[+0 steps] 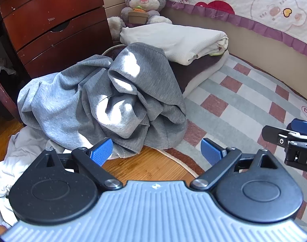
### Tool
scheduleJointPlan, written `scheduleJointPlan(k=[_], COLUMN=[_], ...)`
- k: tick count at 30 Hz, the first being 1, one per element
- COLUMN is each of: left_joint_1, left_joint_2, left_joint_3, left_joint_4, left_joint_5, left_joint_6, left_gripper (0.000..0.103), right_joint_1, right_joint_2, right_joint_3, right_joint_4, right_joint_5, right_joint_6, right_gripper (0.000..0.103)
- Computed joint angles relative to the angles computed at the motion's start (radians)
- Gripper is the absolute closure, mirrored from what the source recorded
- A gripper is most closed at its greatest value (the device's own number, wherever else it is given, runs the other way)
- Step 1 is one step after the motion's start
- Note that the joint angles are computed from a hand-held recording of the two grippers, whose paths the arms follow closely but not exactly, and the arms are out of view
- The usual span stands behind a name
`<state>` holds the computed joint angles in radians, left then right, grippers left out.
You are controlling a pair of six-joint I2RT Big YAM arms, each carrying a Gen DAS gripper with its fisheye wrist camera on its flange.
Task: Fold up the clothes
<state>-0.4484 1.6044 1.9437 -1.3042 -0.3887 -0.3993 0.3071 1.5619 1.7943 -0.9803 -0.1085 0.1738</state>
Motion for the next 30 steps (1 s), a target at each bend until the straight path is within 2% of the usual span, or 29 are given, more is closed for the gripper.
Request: scheduleJointPlan(k=[15,30], left_joint_1=[0.006,0.005], left_joint_2=[0.002,0.004], left_joint_3=[0.010,0.009], left_joint_4=[-0.025,-0.030], left_joint_5=[-0.015,-0.010], left_joint_6=[-0.029,-0.027], left_gripper=[0.008,0.007], right_joint_1=[0.004,0.000], right_joint_2=[0.003,0.007], right_joint_3=[0.003,0.006], right_joint_4=[-0.014,-0.025], right_joint_5=[-0.003,-0.010], right_joint_6=[-0.005,-0.006], right_gripper=[0.024,0.024])
